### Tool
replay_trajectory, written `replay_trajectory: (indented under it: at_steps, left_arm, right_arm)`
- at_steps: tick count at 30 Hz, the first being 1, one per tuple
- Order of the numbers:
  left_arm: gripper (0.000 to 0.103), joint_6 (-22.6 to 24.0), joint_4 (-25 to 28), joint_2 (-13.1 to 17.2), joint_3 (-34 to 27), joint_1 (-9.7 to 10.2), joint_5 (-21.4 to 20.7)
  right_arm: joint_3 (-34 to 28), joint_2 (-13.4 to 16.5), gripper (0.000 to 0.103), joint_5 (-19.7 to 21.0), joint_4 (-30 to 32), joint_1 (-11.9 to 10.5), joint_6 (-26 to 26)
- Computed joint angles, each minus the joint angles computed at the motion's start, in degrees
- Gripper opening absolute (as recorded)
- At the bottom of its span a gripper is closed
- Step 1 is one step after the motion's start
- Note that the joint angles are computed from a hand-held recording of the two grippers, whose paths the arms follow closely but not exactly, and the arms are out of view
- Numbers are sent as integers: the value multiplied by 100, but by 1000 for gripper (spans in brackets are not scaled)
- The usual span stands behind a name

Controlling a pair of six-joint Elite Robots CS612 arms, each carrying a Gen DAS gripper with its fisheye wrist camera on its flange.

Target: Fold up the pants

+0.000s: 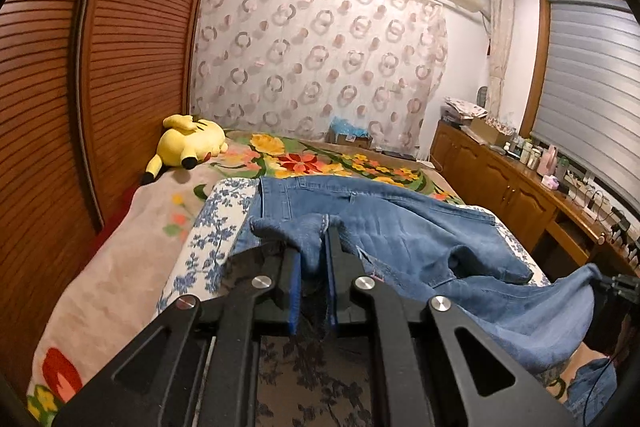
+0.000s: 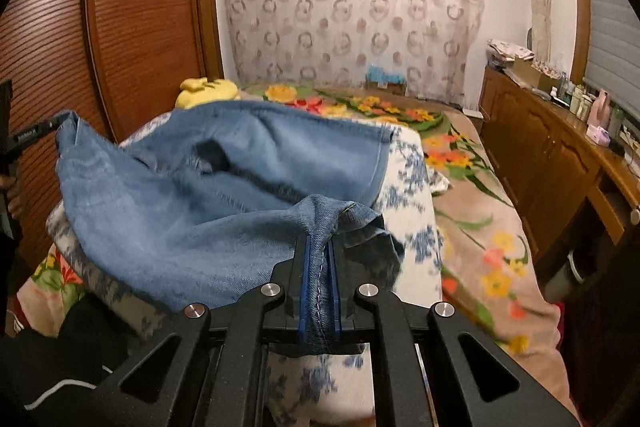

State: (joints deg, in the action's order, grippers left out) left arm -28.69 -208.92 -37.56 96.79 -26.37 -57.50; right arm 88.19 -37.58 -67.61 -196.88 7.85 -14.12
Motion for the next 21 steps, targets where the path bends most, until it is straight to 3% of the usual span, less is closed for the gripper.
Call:
replay_trajectory:
  at_steps: [4, 11, 17, 21]
  left_arm:
    - [10, 205, 121, 89, -243, 102, -103]
    - [9, 177, 494, 305, -782, 326, -297]
    - [9, 264, 856, 471, -1141, 422, -288]
    - [9, 412, 949, 549, -1370, 460, -244]
  right_arm:
    - [-318, 148, 7, -31, 25, 47, -247]
    - [-916, 500, 7, 26, 156, 47, -53]
    - [-1376, 730, 7, 84, 816, 83, -245]
    - [-1590, 806, 7, 265, 844, 27, -51]
